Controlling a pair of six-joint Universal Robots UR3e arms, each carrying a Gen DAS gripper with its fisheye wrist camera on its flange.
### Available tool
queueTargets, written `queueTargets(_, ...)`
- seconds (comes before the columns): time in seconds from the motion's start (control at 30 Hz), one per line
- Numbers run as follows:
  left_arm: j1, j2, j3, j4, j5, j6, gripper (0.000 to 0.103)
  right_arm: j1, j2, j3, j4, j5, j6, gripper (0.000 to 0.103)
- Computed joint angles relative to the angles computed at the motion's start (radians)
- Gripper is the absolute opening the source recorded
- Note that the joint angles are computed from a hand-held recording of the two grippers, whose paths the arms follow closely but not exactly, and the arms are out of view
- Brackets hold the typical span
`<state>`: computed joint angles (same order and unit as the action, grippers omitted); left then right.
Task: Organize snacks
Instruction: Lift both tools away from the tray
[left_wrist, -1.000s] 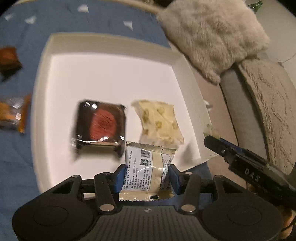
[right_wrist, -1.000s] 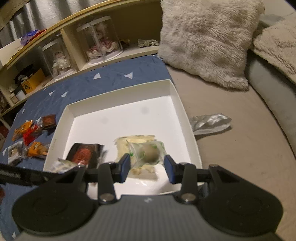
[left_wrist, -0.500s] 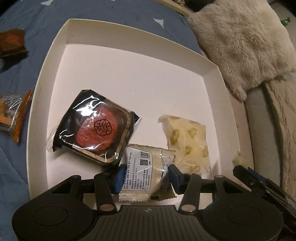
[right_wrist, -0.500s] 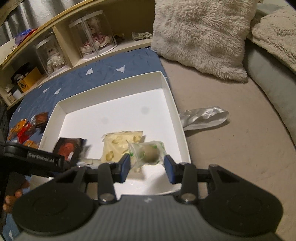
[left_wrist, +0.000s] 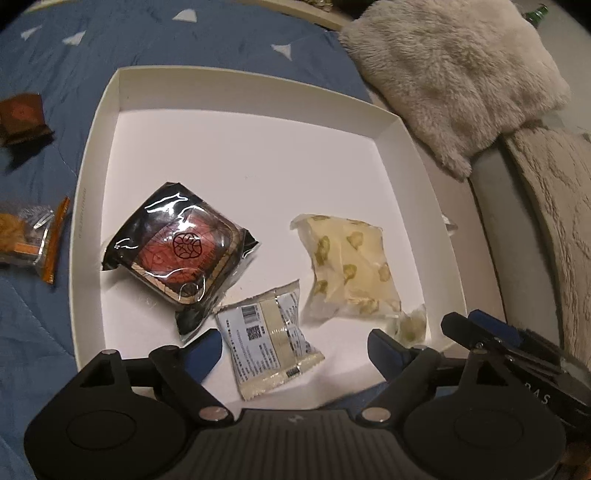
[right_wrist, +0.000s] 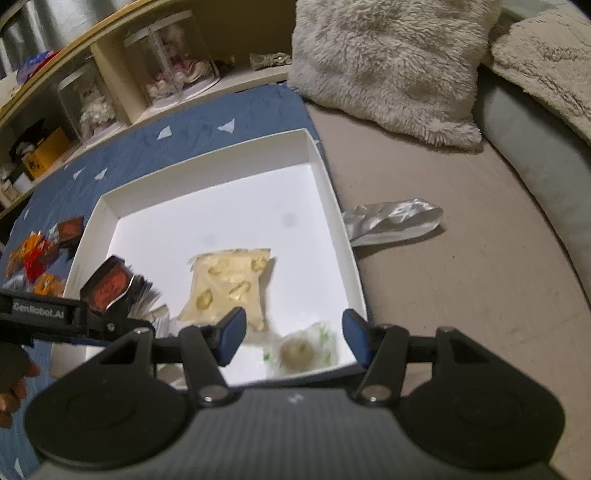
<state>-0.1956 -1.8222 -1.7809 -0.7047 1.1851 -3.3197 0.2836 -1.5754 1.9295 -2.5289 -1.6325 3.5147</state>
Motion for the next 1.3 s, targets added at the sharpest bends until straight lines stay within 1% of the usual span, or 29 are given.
queueTargets(0.2, 0.002, 0.077, -0.041, -0.019, 0.017, 0.026, 0.093, 0.026, -0.021, -0.016, 0.037, -0.017, 0.005, 0.071)
queueTargets(0.3, -0.002, 0.109, -0.054, -0.034, 0.032, 0.033, 0.095, 0.036, -0.041, -0.012, 0.047, -0.018, 0.019, 0.078)
queueTargets(0.37, -0.005, 0.132, -0.07, -0.031, 0.042, 0.042, 0.099, 0.042, -0.059, -0.002, 0.048, -0.023, 0.026, 0.083)
queueTargets(0.4, -0.003, 0.147, -0.082, -0.031, 0.045, 0.046, 0.099, 0.046, -0.067, 0.0, 0.053, -0.026, 0.026, 0.083)
queueTargets(0.47, -0.002, 0.171, -0.104, -0.022, 0.047, 0.051, 0.103, 0.057, -0.078, -0.005, 0.07, -0.042, 0.031, 0.089)
queueTargets(0.63, 0.011, 0.238, -0.166, -0.009, 0.048, 0.073, 0.103, 0.086, -0.114, -0.001, 0.095, -0.08, 0.054, 0.102)
queueTargets(0.77, 0.026, 0.297, -0.213, 0.008, 0.06, 0.085, 0.103, 0.119, -0.123, -0.013, 0.115, -0.118, 0.062, 0.102)
queueTargets(0.9, 0.051, 0.361, -0.257, 0.009, 0.063, 0.12, 0.103, 0.144, -0.13, -0.025, 0.13, -0.132, 0.082, 0.102)
queueTargets(1.13, 0.135, 0.48, -0.339, -0.011, 0.039, 0.198, 0.103, 0.198, -0.102, -0.081, 0.171, -0.169, 0.124, 0.102)
queueTargets(1.3, 0.234, 0.582, -0.396, -0.06, 0.001, 0.267, 0.103, 0.23, -0.058, -0.135, 0.19, -0.173, 0.144, 0.102)
